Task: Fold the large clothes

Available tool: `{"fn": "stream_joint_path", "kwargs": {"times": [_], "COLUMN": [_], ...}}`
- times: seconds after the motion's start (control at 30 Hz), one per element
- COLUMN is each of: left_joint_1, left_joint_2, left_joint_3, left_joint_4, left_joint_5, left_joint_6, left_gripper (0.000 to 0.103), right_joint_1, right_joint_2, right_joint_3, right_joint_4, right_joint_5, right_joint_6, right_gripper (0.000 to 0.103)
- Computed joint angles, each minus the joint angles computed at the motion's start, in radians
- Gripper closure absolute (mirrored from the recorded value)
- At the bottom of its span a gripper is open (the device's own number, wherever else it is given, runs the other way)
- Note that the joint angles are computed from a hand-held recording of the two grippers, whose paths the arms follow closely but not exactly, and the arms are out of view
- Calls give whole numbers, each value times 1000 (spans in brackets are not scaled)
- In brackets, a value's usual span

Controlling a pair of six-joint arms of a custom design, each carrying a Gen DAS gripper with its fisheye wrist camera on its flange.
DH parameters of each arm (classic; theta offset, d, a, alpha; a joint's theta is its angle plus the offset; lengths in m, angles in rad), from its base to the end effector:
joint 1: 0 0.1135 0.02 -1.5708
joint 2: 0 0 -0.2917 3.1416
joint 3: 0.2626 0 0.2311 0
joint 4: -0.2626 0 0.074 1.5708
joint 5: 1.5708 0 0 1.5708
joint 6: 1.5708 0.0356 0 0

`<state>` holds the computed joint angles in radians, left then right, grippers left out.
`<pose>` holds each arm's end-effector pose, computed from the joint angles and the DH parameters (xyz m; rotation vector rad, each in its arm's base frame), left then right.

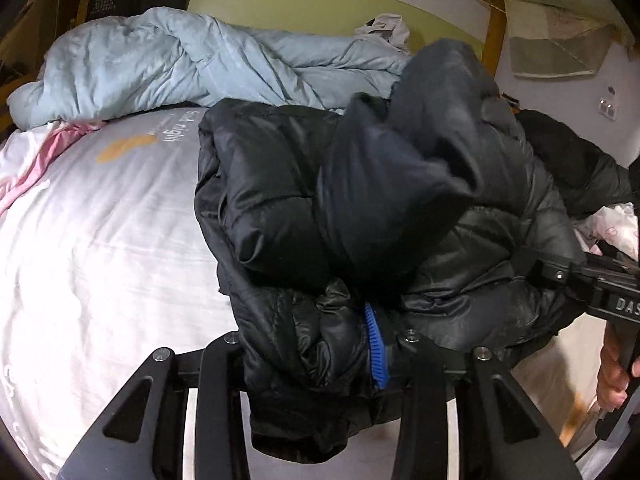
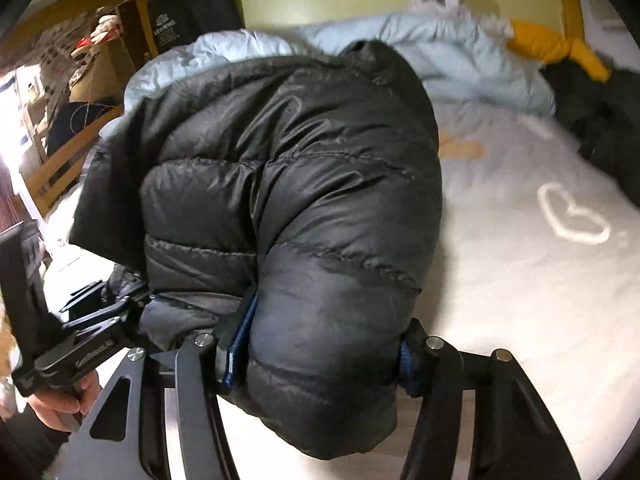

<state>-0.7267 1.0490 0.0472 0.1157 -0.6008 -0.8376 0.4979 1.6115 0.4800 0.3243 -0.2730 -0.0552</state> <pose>0.0962 -0.0586 0.1306 -0.3729 2.2340 -0.0708 0.2203 0.1307 0.1503 -0.7832 2.2744 0.5336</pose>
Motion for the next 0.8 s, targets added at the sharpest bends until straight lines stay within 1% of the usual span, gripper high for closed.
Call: {"fn": "stream_joint_path", "kwargs": {"times": [0.03,0.07,0.1,0.17,0.27,0.3,0.4,0.47,0.5,0.6,0.63,0.67,0.7,0.77,0.8], "left_joint_1": [-37,-44,-84,-119,-134,-123,-161,-156,-144,-115,-104,-58,-48,-49,-29], "left_joint_2": [-18,-16,-40,-66,-57,-38,49,120,165,331,392,453,520,624,690], "left_joint_3": [0,4,11,40,85,98,172,222,255,398,452,502,567,675,742], "left_joint_4": [-27,-23,-65,-119,-109,-75,-18,57,103,208,246,298,328,353,366], "left_joint_5": [-31,-46,-83,-126,-152,-150,-173,-158,-139,-93,-76,-27,-4,21,55], "left_joint_6": [-21,-14,-37,-35,16,58,110,147,173,271,305,356,389,424,445], "left_gripper": [67,67,67,67,67,67,67,67,67,67,67,67,67,67,67], "right_joint_1": [5,13,8,-6,-86,-128,-260,-350,-428,-588,-635,-687,-723,-799,-832], "right_joint_2": [-28,-49,-74,-111,-180,-213,-287,-317,-315,-275,-257,-230,-208,-143,-103], "right_joint_3": [-18,-26,-43,-69,-75,-77,-38,2,39,152,183,218,243,305,338], "right_joint_4": [7,8,15,21,-38,-70,-181,-254,-300,-378,-384,-380,-373,-343,-318], "right_joint_5": [12,26,27,18,-56,-90,-180,-234,-286,-357,-377,-403,-419,-449,-455], "right_joint_6": [-8,-11,-20,-29,-43,-60,-152,-217,-252,-304,-323,-341,-351,-358,-355], "right_gripper": [43,43,43,43,43,43,43,43,43,42,42,42,42,42,41]}}
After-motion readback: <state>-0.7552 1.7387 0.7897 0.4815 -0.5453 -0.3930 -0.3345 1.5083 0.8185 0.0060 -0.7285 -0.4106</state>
